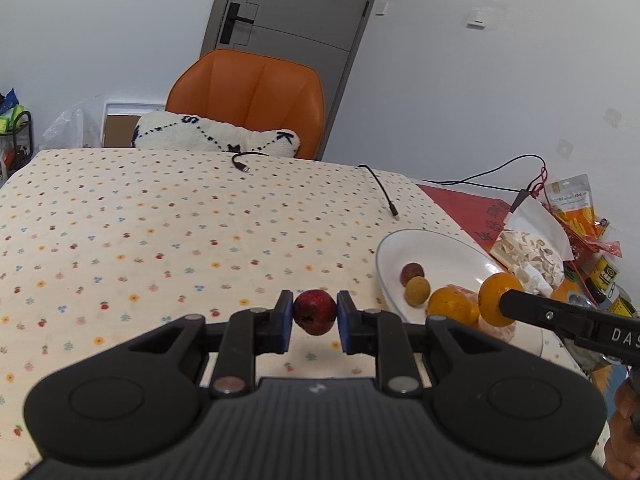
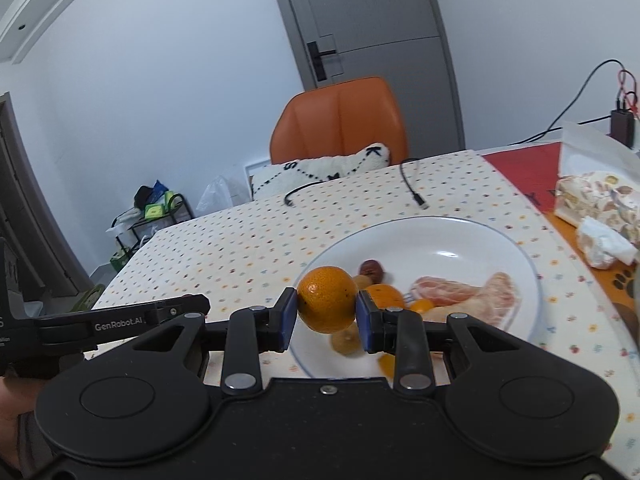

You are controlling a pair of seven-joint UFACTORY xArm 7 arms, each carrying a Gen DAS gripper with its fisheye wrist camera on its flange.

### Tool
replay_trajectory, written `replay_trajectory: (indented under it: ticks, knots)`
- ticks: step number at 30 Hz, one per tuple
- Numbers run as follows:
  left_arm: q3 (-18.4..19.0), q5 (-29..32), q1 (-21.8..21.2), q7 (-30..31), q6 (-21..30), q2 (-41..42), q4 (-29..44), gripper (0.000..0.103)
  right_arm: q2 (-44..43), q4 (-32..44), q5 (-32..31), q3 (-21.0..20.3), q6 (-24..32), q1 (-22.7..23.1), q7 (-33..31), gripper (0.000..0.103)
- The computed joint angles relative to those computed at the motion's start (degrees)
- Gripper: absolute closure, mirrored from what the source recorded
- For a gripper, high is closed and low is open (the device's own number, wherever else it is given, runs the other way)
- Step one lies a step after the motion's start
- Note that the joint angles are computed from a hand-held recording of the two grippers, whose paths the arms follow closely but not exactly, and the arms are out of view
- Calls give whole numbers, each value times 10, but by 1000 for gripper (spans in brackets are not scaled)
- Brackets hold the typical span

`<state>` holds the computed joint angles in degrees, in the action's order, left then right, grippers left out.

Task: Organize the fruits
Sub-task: 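Carry the plum in the left tool while the right tool carries the orange to the bowl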

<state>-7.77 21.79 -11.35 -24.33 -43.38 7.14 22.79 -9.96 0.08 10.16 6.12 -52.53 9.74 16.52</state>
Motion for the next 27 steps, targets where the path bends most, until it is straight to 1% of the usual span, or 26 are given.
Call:
replay_trajectory:
  ticks: [6, 9, 15, 21, 23, 24, 27]
  knots:
    - [-11, -2, -15, -1, 0, -3, 4, 82, -23, -22, 1, -8, -3, -12, 0, 73]
    - [-15, -1, -24, -1, 1, -2, 8, 82, -24, -29, -12, -18, -8, -22, 4, 73]
    - [-23, -8, -42, 2, 1, 2, 15, 82, -27, -41, -21, -23, -10, -33, 11, 73]
    - [-31, -11, -57, 6, 2, 9, 23, 82, -43, -53, -45, -38, 4, -48, 18, 73]
    - [-33, -11, -61, 5, 2, 12, 25, 82, -57, -59, -72, -52, 20, -55, 26, 71]
    - [-34, -11, -63, 6, 3, 14, 26, 82, -57, -62, -74, -53, 14, -57, 29, 67]
    - [-37, -7, -67, 4, 5, 19, 30, 82, -69, -70, -66, -48, 13, -63, 29, 66]
